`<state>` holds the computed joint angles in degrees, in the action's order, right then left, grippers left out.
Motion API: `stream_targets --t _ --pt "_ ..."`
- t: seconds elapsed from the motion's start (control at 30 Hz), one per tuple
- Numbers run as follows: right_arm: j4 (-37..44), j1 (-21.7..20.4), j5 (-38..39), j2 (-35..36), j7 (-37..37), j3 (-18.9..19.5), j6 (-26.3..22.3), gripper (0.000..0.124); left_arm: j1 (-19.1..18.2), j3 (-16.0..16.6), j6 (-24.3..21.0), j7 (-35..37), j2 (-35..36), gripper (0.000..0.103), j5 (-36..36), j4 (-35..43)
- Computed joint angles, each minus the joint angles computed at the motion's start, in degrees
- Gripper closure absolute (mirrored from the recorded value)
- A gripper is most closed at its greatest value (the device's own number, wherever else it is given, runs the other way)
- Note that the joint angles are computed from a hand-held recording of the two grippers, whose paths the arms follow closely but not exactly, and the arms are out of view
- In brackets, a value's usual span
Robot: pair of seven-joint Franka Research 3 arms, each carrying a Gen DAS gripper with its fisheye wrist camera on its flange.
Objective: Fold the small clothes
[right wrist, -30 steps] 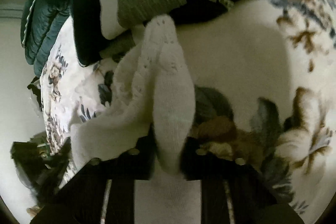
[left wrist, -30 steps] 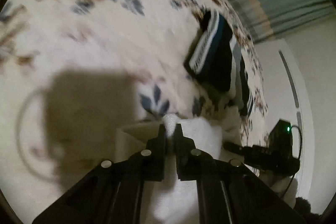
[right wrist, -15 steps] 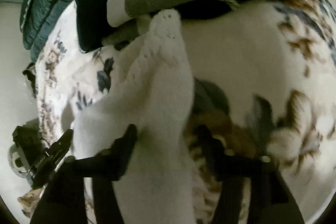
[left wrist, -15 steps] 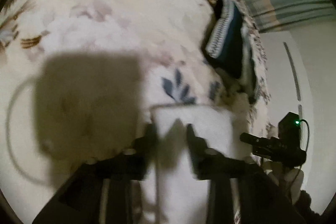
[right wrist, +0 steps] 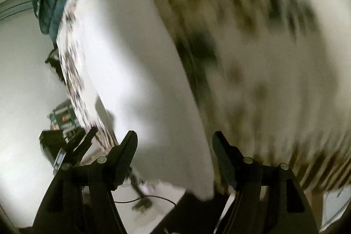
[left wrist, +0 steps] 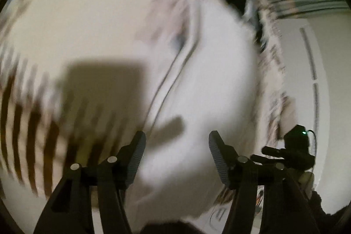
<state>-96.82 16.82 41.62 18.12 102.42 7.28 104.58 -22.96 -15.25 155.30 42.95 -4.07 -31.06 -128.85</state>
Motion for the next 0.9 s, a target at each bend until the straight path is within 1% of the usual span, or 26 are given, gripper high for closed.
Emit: stream_targets --t 0.03,0.07,0.1,0.13,0.17,0.23,0.27,0.3,0.33,0.37,0.43,0.47,0.5,0.53,0.57,0.6,0.67,0.7,0.77,0.8,0.83,0.87,0.9 --pt "-4.29 0.08 1.06 -2.38 -0.38 0.27 0.59 0.051 -1.03 -0.80 0.00 -0.24 -0.84 0.046 -1.90 -2.19" --pt "-8.53 0.28 2.43 -4.66 -1.04 0.53 1.37 0.051 -1.62 -1.09 -0.92 -0.84 -0.70 0.046 -2.37 -2.85" --pt "-12.62 0.61 4.10 -6.66 -2.08 0.82 2.25 0.051 -2.47 -1.27 -1.11 0.40 -0.41 0.046 -4.60 -3.57" --pt "-16.41 1.19 5.41 -8.33 -3.05 1.11 3.23 0.051 -3.61 -1.69 -0.29 2.63 0.13 0.046 -7.85 -4.63" --pt "-19.09 1.76 6.62 -9.34 -3.71 1.27 4.13 0.051 -4.06 -1.96 0.19 3.32 0.55 0.046 -9.05 -5.05" --pt "-23.68 2.97 9.95 -10.46 -5.40 1.69 6.40 0.051 -5.59 -2.72 3.77 9.64 2.09 0.046 -16.99 -5.88" --pt "-25.38 3.56 11.56 -10.74 -6.40 1.89 7.84 0.051 -5.83 -3.13 5.08 11.08 2.45 0.046 -18.78 -6.00" --pt "-26.84 4.16 12.87 -10.88 -6.89 2.07 9.28 0.051 -6.21 -3.54 7.01 14.64 3.04 0.046 -22.32 -5.83" --pt "-27.79 4.67 14.60 -10.83 -6.95 2.22 10.83 0.051 -6.34 -3.95 7.76 16.05 3.08 0.046 -23.41 -5.89" --pt "-28.44 5.00 16.04 -10.90 -7.34 2.29 11.79 0.052 -6.37 -4.25 8.35 15.70 3.00 0.046 -22.75 -6.02" --pt "-30.20 5.88 19.88 -11.48 -9.03 2.79 14.29 0.056 -6.66 -4.79 10.72 14.87 2.96 0.050 -21.79 -6.15" --pt "-30.68 6.25 22.14 -11.60 -10.06 3.03 15.14 0.069 -6.98 -5.04 11.70 15.88 3.01 0.076 -22.43 -5.96" --pt "-30.64 6.68 23.44 -11.40 -10.88 3.27 15.45 0.084 -6.99 -5.09 11.14 14.62 3.01 0.093 -20.40 -5.70" --pt "-30.54 7.37 23.42 -11.46 -11.18 3.62 16.13 0.095 -6.96 -5.13 10.98 12.54 2.85 0.092 -18.05 -5.58" --pt "-30.70 7.79 24.08 -11.70 -11.59 3.77 16.69 0.105 -7.06 -5.29 11.82 10.10 2.52 0.092 -15.76 -5.69" --pt "-30.98 8.07 25.62 -12.09 -12.26 3.89 17.07 0.106 -7.10 -5.24 12.21 7.85 1.82 0.092 -14.65 -5.96" --pt "-31.31 8.51 27.26 -13.30 -12.26 3.80 17.86 0.107 -7.96 -4.87 13.62 8.13 0.96 0.092 -18.36 -5.90" --pt "-31.16 8.45 28.17 -13.59 -12.75 3.54 17.68 0.108 -8.05 -4.58 13.93 7.02 -0.25 0.092 -18.10 -6.60" --pt "-31.20 8.26 30.22 -15.10 -13.65 3.02 17.26 0.108 -9.06 -3.14 14.73 9.15 -1.26 0.092 -21.90 -5.75" --pt "-30.67 8.12 31.50 -15.75 -13.90 2.72 16.89 0.108 -9.02 -2.77 15.04 8.33 -1.55 0.092 -21.42 -5.20" --pt "-29.88 8.02 31.93 -15.96 -13.75 2.42 16.69 0.108 -9.56 -1.74 16.14 11.00 -1.54 0.092 -24.32 -3.85" --pt "-28.67 7.78 32.25 -15.87 -13.67 2.04 16.43 0.108 -9.42 -1.34 16.80 11.33 -1.52 0.092 -24.45 -3.15" --pt "-27.51 7.55 33.08 -15.96 -14.09 1.76 16.44 0.108 -8.72 -1.18 17.23 9.86 -0.83 0.092 -22.26 -1.78"
